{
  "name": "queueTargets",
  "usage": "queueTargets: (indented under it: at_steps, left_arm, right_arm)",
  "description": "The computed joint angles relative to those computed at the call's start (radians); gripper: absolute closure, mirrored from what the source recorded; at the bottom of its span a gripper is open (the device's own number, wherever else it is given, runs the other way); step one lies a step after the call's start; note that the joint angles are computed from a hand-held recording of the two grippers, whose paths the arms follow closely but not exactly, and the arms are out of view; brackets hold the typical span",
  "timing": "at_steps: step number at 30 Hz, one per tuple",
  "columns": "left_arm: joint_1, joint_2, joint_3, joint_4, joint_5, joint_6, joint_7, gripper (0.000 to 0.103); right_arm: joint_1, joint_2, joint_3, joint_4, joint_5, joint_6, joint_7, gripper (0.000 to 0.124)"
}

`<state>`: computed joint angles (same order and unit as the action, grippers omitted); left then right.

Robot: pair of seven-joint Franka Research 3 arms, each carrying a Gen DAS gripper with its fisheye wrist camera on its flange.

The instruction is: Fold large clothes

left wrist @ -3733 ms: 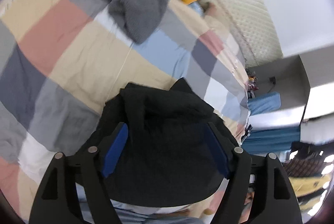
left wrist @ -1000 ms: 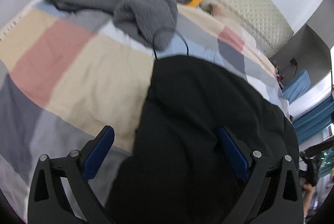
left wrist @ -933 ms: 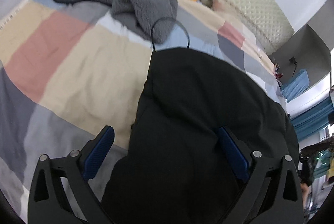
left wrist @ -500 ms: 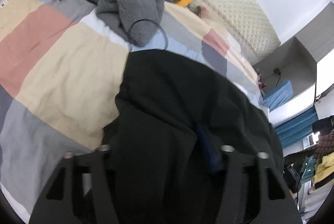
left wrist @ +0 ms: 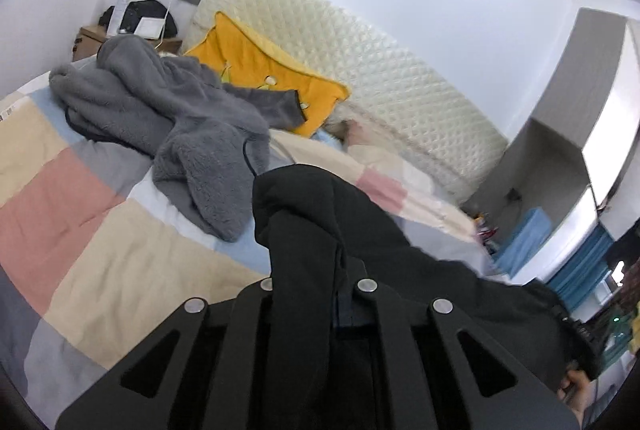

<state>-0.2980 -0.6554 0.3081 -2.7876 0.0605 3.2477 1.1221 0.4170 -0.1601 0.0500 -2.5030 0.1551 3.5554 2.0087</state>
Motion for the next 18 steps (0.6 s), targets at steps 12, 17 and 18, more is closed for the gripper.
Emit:
queueTargets:
  at_steps: [12, 17, 18]
  left_arm:
    - [0.134, 0.168, -0.147, 0.060, -0.070, -0.184, -0.021, 0.092]
    - [0.183, 0.148, -0.200, 0.050, -0.075, -0.211, -0.020, 0.088]
    - [0.191, 0.135, -0.208, 0.043, -0.075, -0.212, -0.023, 0.087]
  right_arm:
    - [-0.068, 0.167, 0.065, 0.064, 0.228, -0.167, -0.204, 0.114]
    - [-0.072, 0.144, 0.064, 0.040, 0.244, -0.186, -0.213, 0.107]
    - [-0.083, 0.138, 0.086, 0.040, 0.299, -0.198, -0.268, 0.105]
